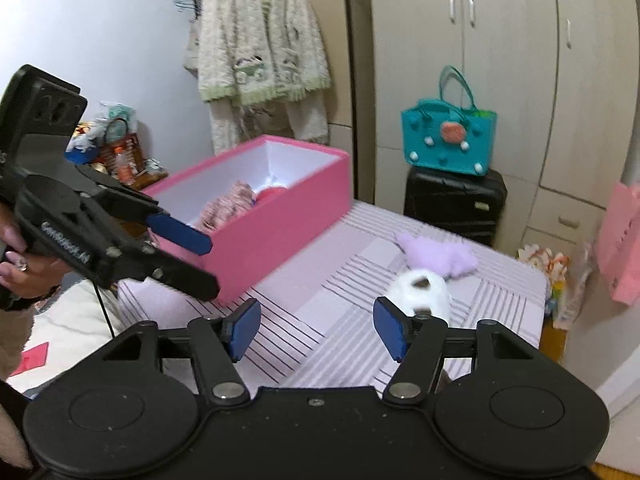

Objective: Organize soft objects
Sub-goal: 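Move the left tool to the white plush panda toy on the bed, then close the left tool on the white plush panda's body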

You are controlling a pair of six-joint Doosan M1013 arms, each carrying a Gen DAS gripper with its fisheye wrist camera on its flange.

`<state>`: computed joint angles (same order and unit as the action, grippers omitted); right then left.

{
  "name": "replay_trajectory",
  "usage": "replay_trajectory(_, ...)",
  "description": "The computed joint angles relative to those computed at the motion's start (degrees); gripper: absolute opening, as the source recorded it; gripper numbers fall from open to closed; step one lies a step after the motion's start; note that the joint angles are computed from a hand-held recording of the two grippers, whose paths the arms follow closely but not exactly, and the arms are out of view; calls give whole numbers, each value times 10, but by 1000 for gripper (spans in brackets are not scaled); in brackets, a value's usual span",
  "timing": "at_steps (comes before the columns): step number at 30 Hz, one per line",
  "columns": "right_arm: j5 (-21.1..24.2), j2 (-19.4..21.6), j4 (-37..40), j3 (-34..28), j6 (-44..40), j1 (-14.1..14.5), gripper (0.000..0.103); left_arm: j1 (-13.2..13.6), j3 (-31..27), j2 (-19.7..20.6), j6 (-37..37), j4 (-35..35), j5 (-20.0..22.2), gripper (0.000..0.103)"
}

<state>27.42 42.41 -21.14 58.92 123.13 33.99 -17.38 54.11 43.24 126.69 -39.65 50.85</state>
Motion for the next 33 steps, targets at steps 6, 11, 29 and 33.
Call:
replay_trajectory(6,-27,4,-58,31,76,-10,68,-13,-39,36,-27,23,18,75)
replay_trajectory(11,-43,19,-98,40,129,-17,69,-14,-69,67,-21,-24,24,79)
replay_trajectory(29,5,70,-471,20,387,-3,95,-43,-90,111,47,-73,-147,90)
replay_trajectory(33,11,77,-470,9,357,-1,95,-44,-114,128,5,-68,-138,90)
